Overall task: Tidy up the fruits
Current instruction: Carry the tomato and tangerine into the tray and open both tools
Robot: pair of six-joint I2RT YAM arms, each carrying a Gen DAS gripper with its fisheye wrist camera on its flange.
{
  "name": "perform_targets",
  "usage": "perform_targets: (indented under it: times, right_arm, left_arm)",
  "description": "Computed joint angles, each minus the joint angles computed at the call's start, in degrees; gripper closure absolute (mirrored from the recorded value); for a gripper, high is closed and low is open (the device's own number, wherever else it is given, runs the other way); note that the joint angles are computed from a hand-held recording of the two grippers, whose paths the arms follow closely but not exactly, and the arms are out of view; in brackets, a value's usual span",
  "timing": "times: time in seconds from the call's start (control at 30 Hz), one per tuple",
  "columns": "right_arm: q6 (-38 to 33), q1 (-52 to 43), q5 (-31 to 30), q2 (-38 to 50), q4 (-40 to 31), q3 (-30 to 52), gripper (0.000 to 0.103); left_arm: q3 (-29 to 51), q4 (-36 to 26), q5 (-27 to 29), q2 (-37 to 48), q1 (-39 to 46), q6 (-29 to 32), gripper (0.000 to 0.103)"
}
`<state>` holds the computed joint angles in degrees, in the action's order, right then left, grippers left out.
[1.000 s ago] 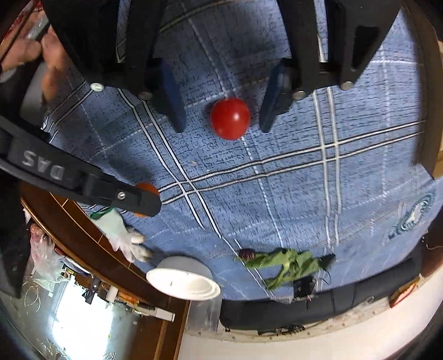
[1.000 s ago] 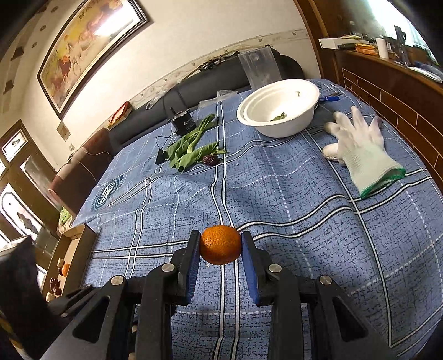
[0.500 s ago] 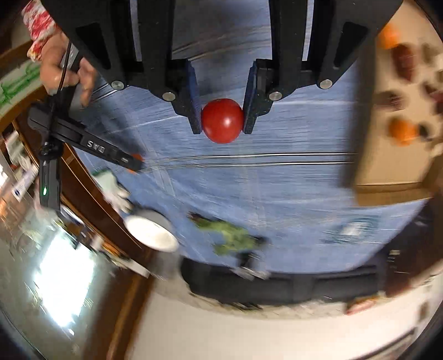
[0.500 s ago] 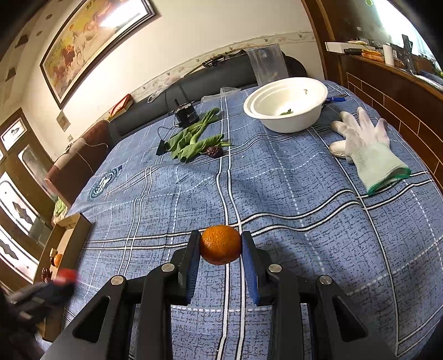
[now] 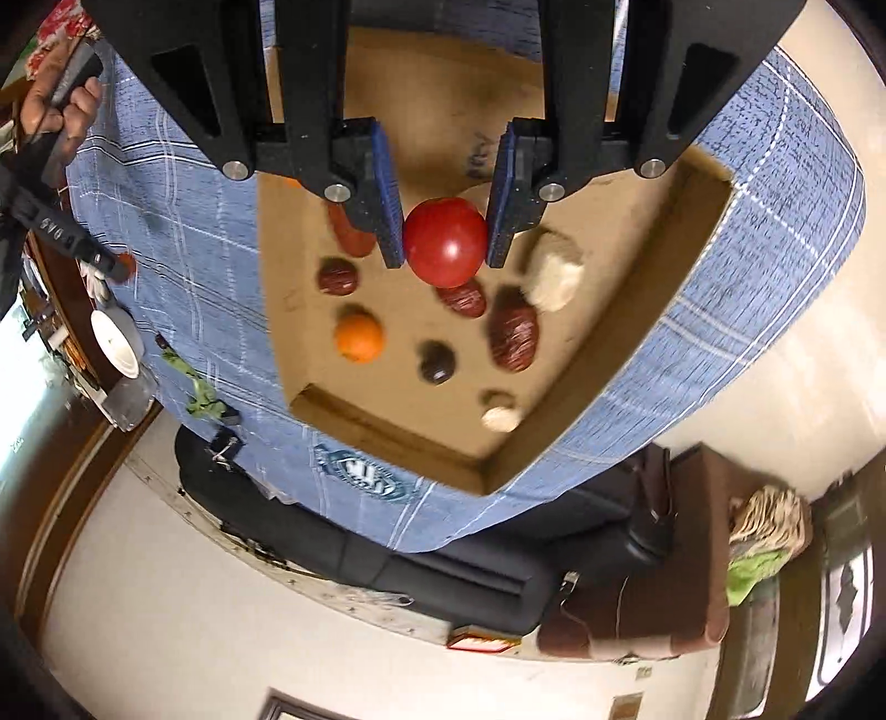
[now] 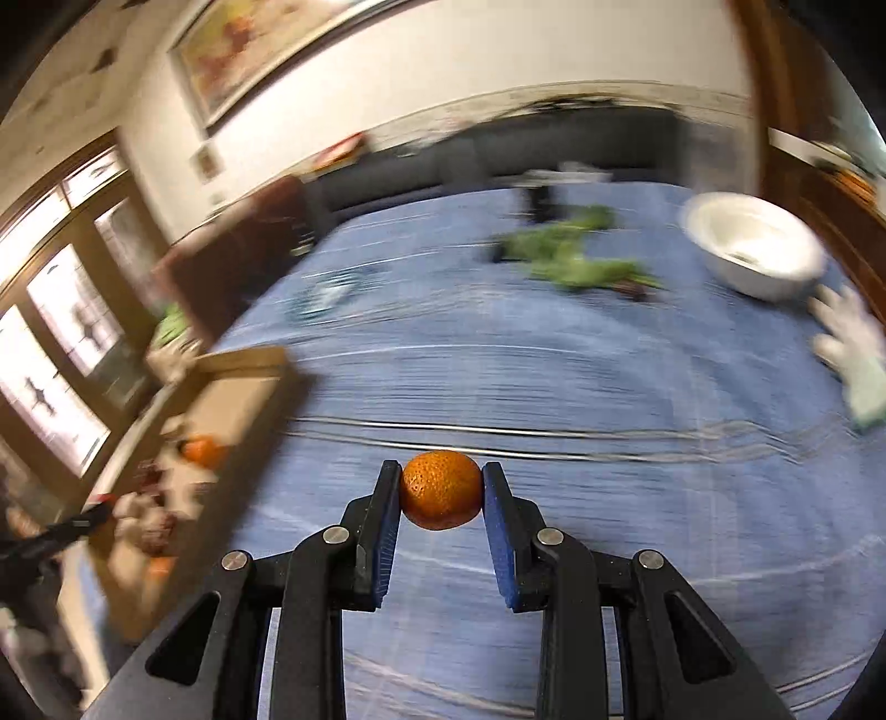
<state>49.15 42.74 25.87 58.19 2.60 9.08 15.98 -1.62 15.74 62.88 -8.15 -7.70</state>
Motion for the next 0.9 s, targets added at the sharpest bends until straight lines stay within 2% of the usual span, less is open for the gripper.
perform_targets:
  times: [0.1, 0.2, 0.33, 0.43, 0.47, 0.57, 0.6, 0.77, 0.9]
  right_arm:
    - [-2.0, 4.2, -1.9, 14.5, 5.6, 9.7, 0.071]
    - [-4.6, 6.5, -4.0, 27.0, 6.9, 20.3, 0.071]
    - [-8.1, 7.5, -4.8, 40.9, 2.8, 34.4, 0.071]
    - [-10.0, 7.6, -3.6, 48.4, -1.3, 41.8, 0.071]
    - [-10.3, 7.6, -3.4, 49.7, -2.0, 43.1, 0.071]
    - [-11.4, 7.0, -3.4, 52.4, -2.6, 45.2, 0.070]
    - [-11.5, 7.0, -3.1, 52.8, -2.6, 45.5, 0.070]
    - [-11.2, 6.1, -4.1, 53.6, -1.2, 45.8, 0.069]
    - [-10.0, 6.0, -3.6, 51.4, -0.2, 43.9, 0.064]
  left_arm:
    - [-1.3, 2.1, 2.5, 1.7, 0.3, 0.7, 0.075]
    - [-2.0, 4.1, 1.8, 1.8, -1.7, 0.9, 0.075]
    - [-2.6, 6.0, 2.3, 2.5, -4.0, 0.1, 0.075]
    - [-3.1, 6.5, 2.1, 1.9, -4.0, 0.4, 0.073]
    - [-3.2, 6.7, 3.0, 1.9, -3.2, 0.5, 0.072]
    - [-3.9, 6.1, 4.5, 0.2, -0.8, 0.9, 0.057]
    - [-4.1, 5.9, 5.0, -0.3, 0.0, 1.0, 0.055]
    - [-3.8, 3.0, 7.8, -2.9, 3.2, 1.5, 0.055]
    - [-3.9, 0.0, 8.1, -6.7, 3.7, 1.4, 0.052]
